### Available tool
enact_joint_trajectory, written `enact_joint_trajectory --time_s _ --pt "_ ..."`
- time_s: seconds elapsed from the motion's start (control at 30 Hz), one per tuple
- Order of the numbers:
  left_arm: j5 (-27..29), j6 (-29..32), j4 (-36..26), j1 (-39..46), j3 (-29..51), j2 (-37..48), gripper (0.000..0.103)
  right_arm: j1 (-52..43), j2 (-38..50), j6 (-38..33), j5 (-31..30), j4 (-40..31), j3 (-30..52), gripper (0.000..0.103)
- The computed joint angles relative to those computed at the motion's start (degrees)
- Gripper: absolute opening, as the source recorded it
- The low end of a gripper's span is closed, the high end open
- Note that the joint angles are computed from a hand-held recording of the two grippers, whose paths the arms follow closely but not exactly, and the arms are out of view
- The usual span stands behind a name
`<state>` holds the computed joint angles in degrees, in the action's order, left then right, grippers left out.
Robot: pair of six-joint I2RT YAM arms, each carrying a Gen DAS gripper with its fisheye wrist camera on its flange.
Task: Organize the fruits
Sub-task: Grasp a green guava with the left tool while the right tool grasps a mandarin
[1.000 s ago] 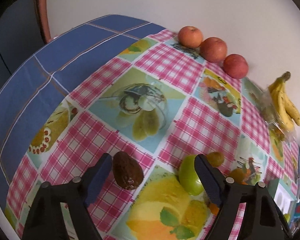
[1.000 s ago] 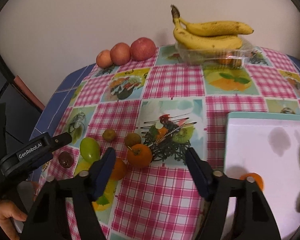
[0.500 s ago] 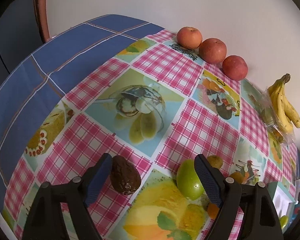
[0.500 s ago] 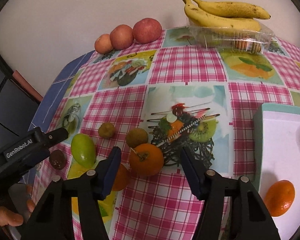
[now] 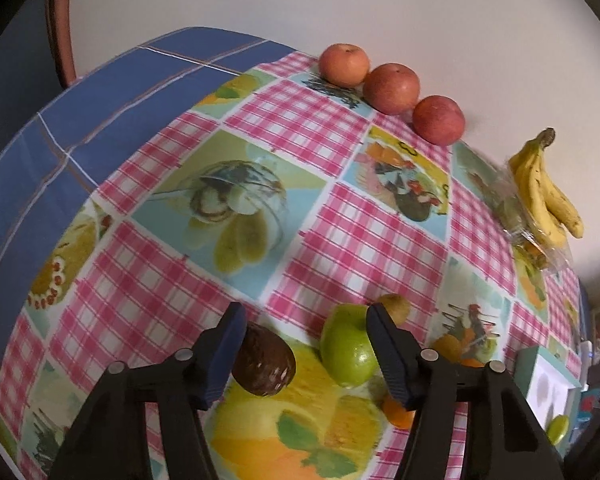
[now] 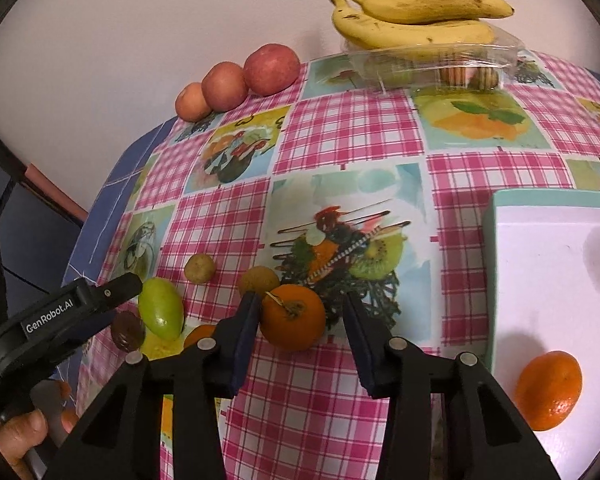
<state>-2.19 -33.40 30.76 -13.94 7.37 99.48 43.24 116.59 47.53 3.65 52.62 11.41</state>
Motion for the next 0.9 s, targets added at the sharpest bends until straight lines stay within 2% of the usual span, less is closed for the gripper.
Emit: enact_joint_trajectory --time_s 0.33,0.5,0.73,0.8,0.9 --pt "0.93 -1.25 4.07 -5.51 0.97 4.37 0.063 -0.76 -1.25 -0.02 -0.44 1.24 -2.03 0.045" --pt "1.22 -1.3 4.76 -7.26 1.7 5.34 0.053 -1.68 -1.91 0.23 -0.59 2.42 -3.57 0.045" --pt "3.79 -1.25 6.52 -7.04 2.25 7.61 0.05 -3.56 -1.7 0.63 -0.92 4.82 -5.31 0.045" --pt "4.15 -1.22 6.94 -7.42 2.17 7.65 0.043 -4.26 -1.24 0.57 -1.39 5.57 -5.44 0.045" --pt "4.36 -1.35 6.47 -7.76 2.36 7.29 0.04 -4.95 -0.18 0.61 -2.36 7.13 -5.6 0.045"
